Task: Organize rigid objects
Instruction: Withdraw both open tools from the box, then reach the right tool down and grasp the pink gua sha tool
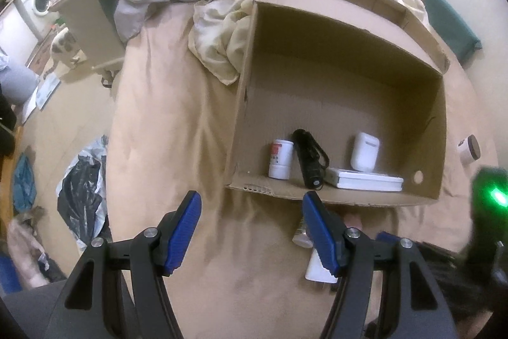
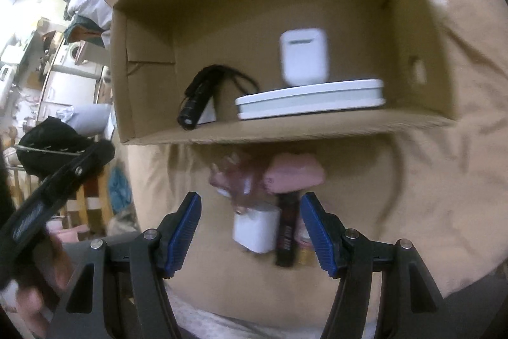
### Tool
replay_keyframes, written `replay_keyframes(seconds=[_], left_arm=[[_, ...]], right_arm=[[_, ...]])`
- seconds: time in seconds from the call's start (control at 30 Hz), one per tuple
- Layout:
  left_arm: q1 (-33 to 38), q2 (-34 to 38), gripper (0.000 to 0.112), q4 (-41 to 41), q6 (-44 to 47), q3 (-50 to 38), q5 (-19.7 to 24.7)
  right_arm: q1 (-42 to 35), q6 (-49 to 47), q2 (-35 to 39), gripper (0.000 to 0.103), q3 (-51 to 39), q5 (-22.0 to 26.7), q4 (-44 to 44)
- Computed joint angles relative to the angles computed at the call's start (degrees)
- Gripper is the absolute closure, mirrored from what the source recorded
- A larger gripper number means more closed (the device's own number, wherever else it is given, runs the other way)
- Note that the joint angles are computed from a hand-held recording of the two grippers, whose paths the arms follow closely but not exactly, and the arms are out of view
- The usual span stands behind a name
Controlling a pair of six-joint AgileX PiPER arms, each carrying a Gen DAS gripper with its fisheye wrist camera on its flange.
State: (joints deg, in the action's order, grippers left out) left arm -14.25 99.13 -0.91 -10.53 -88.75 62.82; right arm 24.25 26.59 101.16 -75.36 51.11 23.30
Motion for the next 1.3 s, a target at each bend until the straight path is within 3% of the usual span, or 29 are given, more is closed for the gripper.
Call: replay_keyframes(seconds=[0.33,0.73,0.87,0.9,0.93,0.97,1.0,1.03,1.07,1.3], left_arm=[[1.6,0.5,0.049,-2.3,-0.8,-1.2,1.4],[1.6,1.0,0.049,-2.5,-2.2,-1.7,2.4],[1.0,1.6,0.049,-1.9,-2.6,-2.3,2.4],[0.9,1.5,0.049,-1.7,-2.9,-2.0,2.1],[0.9,1.4,0.049,-1.6,-3.1,-1.7,1.8],[0.9,1.2,0.049,-1.3,-3.2,-1.3,1.6],[0.9,1.1,0.049,-1.1,-3.3,-1.1,1.4],[0.9,1.2,0.049,-0.9,-3.3,-0.8,1.4],[1.1,1.3,0.049,-1.0,-3.4,-0.8,1.5],[0.3,2.1,0.049,0.2,-4.3,-1.2,1.2]], right_arm=[[1.3,4.1,13.3,0.034,-14.5,5.3,-4.4],[1.7,6.2,17.8,0.034,-19.7,12.6,-7.8],[2.0,4.3,20.6,0.026,-20.8,11.5,-7.5],[2.4,3.5,20.2,0.018,-19.3,9.2,-7.6],[2.8,2.3,19.5,0.016,-17.9,7.4,-7.3],[3.6,1.9,18.8,0.021,-17.1,6.6,-8.6],[4.7,2.4,17.8,0.039,-16.3,6.3,-10.9],[5.3,2.4,16.5,0.049,-14.8,5.2,-12.1],[5.1,1.1,14.6,0.070,-12.4,3.2,-11.2],[5.8,-2.6,6.2,0.072,-3.0,-2.3,-8.1]])
